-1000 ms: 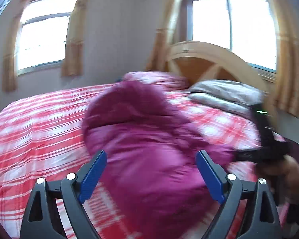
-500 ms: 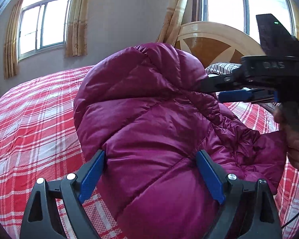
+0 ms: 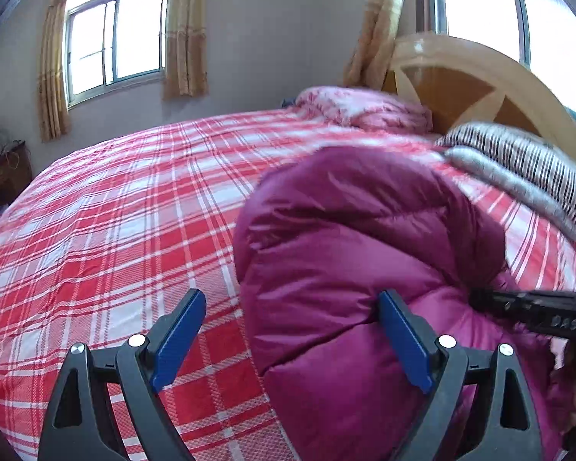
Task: Fold large clothes
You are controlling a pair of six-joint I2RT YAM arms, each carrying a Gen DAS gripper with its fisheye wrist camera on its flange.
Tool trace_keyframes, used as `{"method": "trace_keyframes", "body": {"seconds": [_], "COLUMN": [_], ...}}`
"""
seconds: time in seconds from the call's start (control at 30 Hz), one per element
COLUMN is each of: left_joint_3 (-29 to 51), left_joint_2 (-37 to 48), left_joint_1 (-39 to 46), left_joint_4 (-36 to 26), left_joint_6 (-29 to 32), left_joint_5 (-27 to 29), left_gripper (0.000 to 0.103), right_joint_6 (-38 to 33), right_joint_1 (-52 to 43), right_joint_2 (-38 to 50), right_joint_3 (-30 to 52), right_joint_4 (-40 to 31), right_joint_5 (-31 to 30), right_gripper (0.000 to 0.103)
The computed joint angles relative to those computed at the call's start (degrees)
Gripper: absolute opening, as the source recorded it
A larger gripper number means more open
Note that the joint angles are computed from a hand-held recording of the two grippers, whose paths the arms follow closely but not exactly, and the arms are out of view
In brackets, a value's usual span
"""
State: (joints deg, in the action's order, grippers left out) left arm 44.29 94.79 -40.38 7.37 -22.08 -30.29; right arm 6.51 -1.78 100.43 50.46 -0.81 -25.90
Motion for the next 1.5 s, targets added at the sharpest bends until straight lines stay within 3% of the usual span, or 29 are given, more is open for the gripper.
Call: {"method": "trace_keyframes", "body": {"seconds": [0.13, 0.27, 0.37, 0.43, 0.57, 0.8, 1.0, 1.5], "left_joint_3": [-0.1, -0.03, 1.41, 3.02, 6.64, 11.0, 11.16, 14.53], "left_joint_2": [2.68, 2.12, 0.9, 0.73, 4.44, 10.43, 12.46, 15.71], "left_joint_1": [-3.0, -2.04, -1.48, -0.29, 0.42, 0.16, 0.19, 1.38], "left_joint_4": [2.34, 1.85, -0.18, -2.71, -4.8, -6.11, -4.43, -7.98], "left_joint_6": [1.57, 1.37, 0.55, -1.49, -2.31, -3.24, -4.33, -5.94], "left_joint_5": [-4.05, -2.94, -5.19, -5.0, -3.07, -0.81, -0.08, 2.65], "left_gripper": [0.091, 0.091, 0.091, 0.091, 0.091, 0.094, 0.098, 0.102], "right_joint_6": [1.79, 4.1, 4.24, 5.96, 4.74, 3.91, 5.93, 7.14], "right_joint_1": [-0.97, 1.88, 5.48, 5.96, 5.87, 2.94, 1.27, 1.18], "right_joint_2": [-9.36, -17.99, -13.52, -5.49, 0.42, 3.94, 7.55, 10.18], "right_joint_3": [-2.34, -2.73, 0.69, 4.71, 2.16, 1.29, 0.89, 2.74], "right_joint_4": [-3.12, -1.79, -0.12, -0.68, 6.47, 10.08, 12.83, 11.92], "right_joint_5": [7.04, 8.8, 10.13, 11.4, 14.22, 12.5, 10.88, 10.49], "right_gripper": [0.04, 0.04, 0.04, 0.04, 0.039, 0.04, 0.057, 0.058]}}
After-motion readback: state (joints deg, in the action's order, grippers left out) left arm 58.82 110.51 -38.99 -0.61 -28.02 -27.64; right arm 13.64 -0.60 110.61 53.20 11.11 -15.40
